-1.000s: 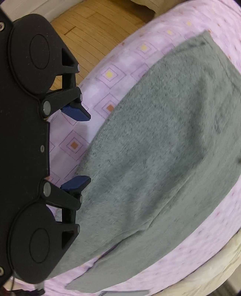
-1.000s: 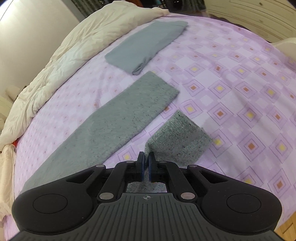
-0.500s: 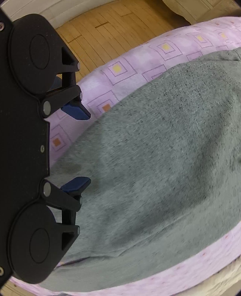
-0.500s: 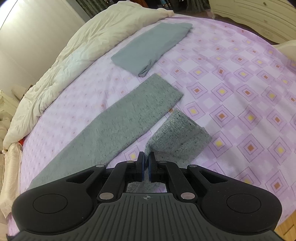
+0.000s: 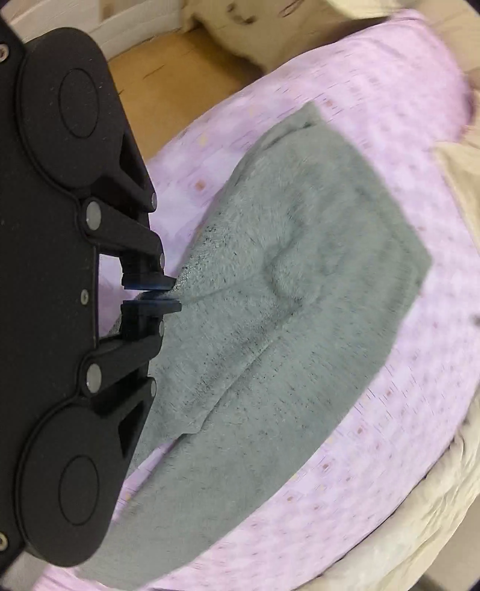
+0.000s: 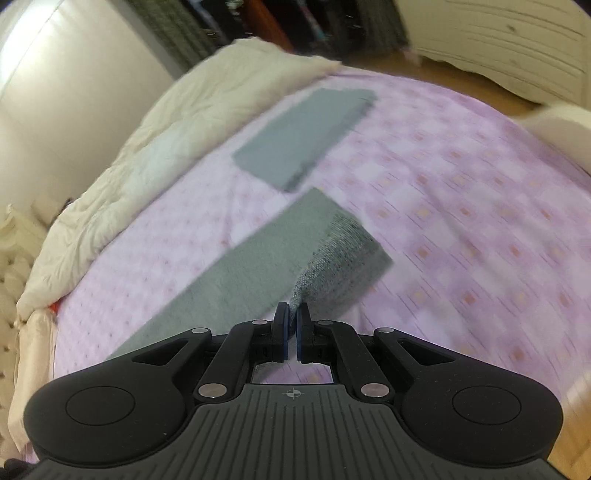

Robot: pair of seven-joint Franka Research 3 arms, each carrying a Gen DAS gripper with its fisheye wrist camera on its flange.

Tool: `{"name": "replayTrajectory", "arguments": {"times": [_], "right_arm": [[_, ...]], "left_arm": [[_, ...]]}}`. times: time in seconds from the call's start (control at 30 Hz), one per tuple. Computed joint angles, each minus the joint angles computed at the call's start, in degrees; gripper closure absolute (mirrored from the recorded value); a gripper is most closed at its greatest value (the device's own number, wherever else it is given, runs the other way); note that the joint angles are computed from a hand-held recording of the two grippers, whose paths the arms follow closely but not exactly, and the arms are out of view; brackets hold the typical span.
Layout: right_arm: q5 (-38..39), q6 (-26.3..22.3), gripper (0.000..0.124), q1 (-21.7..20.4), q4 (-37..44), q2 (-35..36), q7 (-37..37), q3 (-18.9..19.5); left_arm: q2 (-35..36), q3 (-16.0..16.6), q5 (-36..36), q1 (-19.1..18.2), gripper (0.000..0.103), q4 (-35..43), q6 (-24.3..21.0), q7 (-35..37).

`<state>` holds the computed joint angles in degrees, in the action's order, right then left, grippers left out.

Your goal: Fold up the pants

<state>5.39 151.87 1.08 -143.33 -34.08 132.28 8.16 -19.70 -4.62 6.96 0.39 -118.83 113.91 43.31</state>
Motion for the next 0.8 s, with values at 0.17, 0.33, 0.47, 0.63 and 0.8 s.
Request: {"name": "replayTrajectory", "arguments": {"times": [0.17, 0.33, 0.47, 0.63, 0.8], "right_arm": [[0.6, -9.3, 0.12, -1.0, -0.9, -2.0, 7.7, 1.5], [-2.6, -2.6, 0.12, -1.9, 3.0, 3.9, 11.3, 2.4], [-6.8, 3.9, 0.12, -3.2, 9.5, 13.3, 13.8, 2.8], [-14.5, 7.0, 0.12, -4.1, 18.6, 25.3, 21.0, 2.4], [-19.7, 5.2, 0.12, -1.8, 25.8, 33.5, 28.4, 0.0]], "left_arm": [[3.7, -0.5, 1.8, -0.8, 0.097, 3.6, -9.8, 6.8], [9.2, 0.3, 0.2, 0.2, 0.097, 10.1, -10.3, 8.6], [16.1, -0.2, 0.6, 0.6, 0.097, 18.3, -8.2, 9.7], [27.9, -0.8, 1.0, 0.7, 0.096, 31.8, -8.9, 10.7], [38.6, -1.2, 2.2, -0.1, 0.096, 44.4, -12.9, 10.6]]}}
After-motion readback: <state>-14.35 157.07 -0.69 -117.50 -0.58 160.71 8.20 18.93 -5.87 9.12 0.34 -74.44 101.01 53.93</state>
